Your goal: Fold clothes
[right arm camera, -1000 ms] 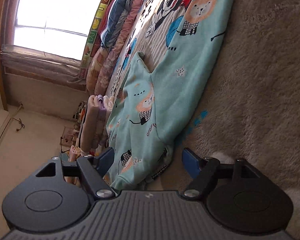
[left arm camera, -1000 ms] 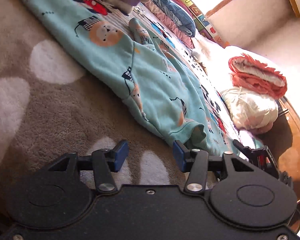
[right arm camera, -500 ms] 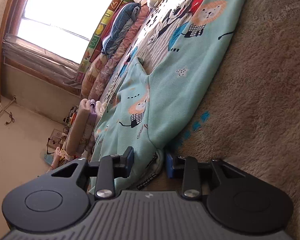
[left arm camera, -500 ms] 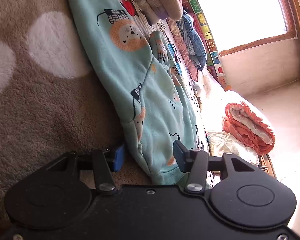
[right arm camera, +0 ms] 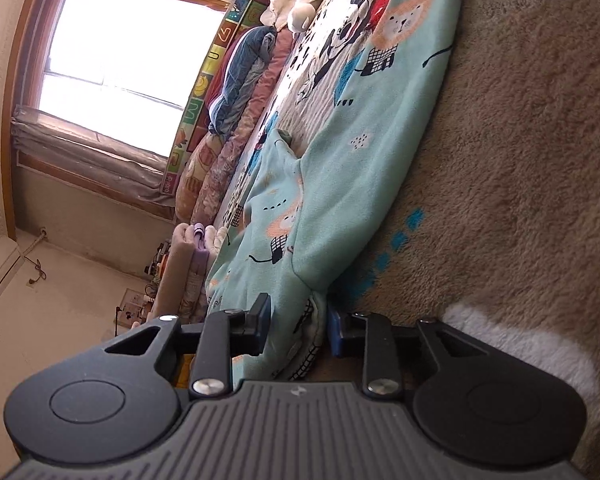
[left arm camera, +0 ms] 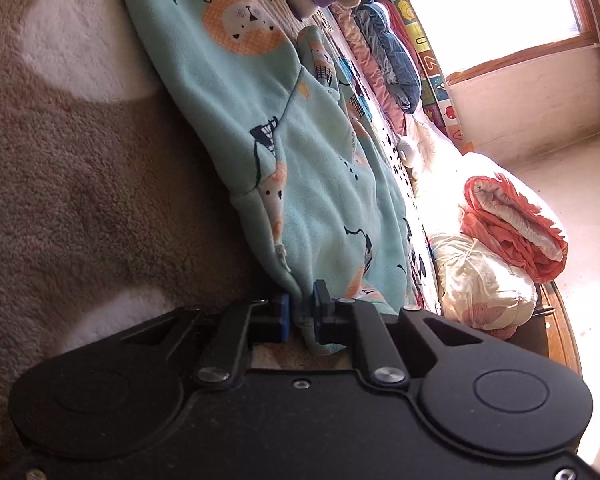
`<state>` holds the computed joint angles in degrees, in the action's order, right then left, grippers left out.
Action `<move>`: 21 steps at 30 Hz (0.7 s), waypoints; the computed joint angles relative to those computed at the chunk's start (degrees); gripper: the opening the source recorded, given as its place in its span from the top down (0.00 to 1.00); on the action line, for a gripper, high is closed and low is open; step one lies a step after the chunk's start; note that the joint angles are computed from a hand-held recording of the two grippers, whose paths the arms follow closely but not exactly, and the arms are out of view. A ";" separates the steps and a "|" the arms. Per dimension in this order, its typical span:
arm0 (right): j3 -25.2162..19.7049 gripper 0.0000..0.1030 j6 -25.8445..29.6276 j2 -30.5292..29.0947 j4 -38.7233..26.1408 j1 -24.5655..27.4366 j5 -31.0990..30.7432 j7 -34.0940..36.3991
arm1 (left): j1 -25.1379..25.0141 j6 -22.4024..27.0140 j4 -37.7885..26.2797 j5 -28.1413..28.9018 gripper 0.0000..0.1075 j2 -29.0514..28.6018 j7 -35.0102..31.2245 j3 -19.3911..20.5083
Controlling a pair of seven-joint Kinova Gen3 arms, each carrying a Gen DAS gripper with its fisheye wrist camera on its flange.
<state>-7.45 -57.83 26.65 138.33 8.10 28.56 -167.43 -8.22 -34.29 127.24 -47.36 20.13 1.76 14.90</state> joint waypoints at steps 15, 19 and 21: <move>0.98 0.67 -4.56 -0.56 3.21 7.21 11.67 -6.96 | -5.30 -8.59 3.70 -11.29 0.84 -0.57 3.96 -3.56; 0.64 0.57 -4.45 -1.63 4.57 4.25 7.04 -4.76 | -4.05 -8.74 3.96 -11.13 0.73 -1.40 4.82 -4.53; 1.15 0.47 -0.12 -3.91 3.65 0.66 4.48 -2.10 | -2.46 -7.16 3.46 -10.13 0.70 -1.87 3.97 -4.72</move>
<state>-6.30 -57.95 22.74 141.98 8.76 33.03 -169.53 -10.67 -41.45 130.70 -57.49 18.26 5.73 10.18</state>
